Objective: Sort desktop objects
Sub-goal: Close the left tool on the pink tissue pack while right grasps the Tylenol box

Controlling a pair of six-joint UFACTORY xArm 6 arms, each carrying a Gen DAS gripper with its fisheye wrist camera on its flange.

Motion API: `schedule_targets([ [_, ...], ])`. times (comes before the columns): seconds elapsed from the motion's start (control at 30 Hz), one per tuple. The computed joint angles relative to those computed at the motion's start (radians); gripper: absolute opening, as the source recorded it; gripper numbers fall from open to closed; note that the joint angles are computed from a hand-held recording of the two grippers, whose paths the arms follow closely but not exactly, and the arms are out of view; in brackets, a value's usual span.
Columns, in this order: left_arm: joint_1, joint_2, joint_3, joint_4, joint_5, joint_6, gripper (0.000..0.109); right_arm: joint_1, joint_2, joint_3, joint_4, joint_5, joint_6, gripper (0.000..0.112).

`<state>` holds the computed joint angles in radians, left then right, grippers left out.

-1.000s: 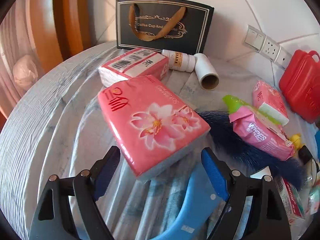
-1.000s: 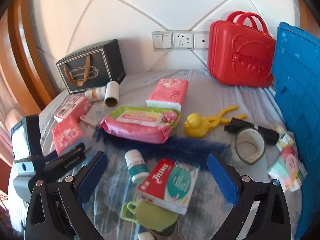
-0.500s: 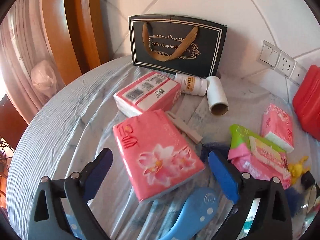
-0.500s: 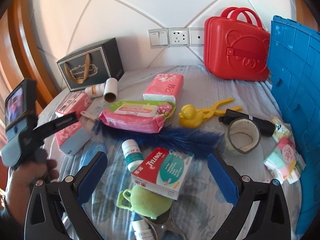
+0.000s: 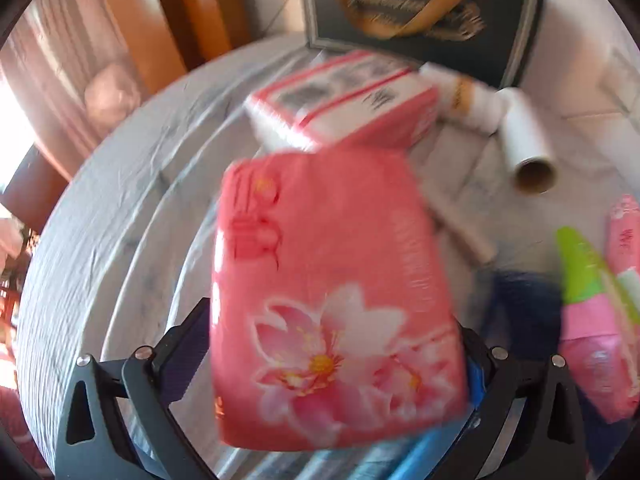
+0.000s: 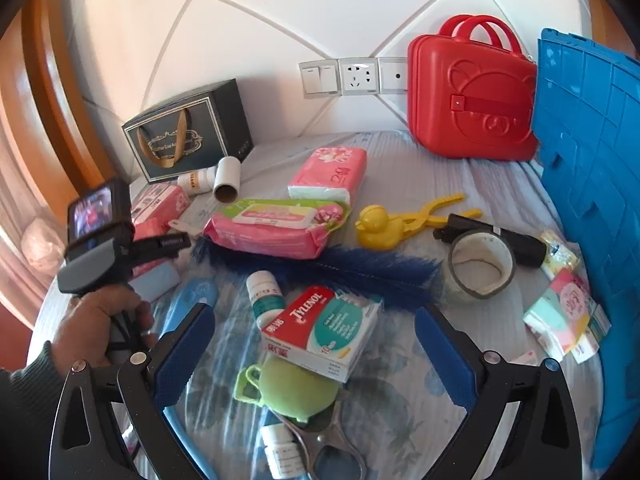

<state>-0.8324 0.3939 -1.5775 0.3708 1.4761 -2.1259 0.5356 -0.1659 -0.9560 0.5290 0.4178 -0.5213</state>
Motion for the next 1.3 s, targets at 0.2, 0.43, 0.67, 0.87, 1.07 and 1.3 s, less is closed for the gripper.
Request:
schedule_targets([
  [0.2,-0.042,0.0,0.008,0.074,0.05,0.008,0.103,-0.009,-0.016,0.026,0.023,0.002,-0.014,0.102],
  [0.43,-0.053,-0.016,0.059,0.157,-0.01,0.066,0.094,-0.04,-0.031,0.041,-0.021,-0.012,0.025,0.099],
  [0.67,-0.07,-0.067,0.136,0.215,-0.065,0.064,0.09,-0.053,-0.019,0.066,-0.053,0.004,0.036,0.097],
  [0.87,-0.07,-0.049,0.113,0.211,-0.061,0.079,0.09,0.014,0.083,-0.018,-0.179,0.02,0.181,0.097],
  [1.07,-0.051,-0.055,0.129,0.213,-0.073,0.094,0.09,0.03,0.231,-0.14,-0.391,0.088,0.493,0.091],
  [1.3,-0.056,-0.096,0.185,0.242,-0.12,0.079,0.085,0.037,0.228,-0.143,-0.381,0.117,0.482,0.078],
])
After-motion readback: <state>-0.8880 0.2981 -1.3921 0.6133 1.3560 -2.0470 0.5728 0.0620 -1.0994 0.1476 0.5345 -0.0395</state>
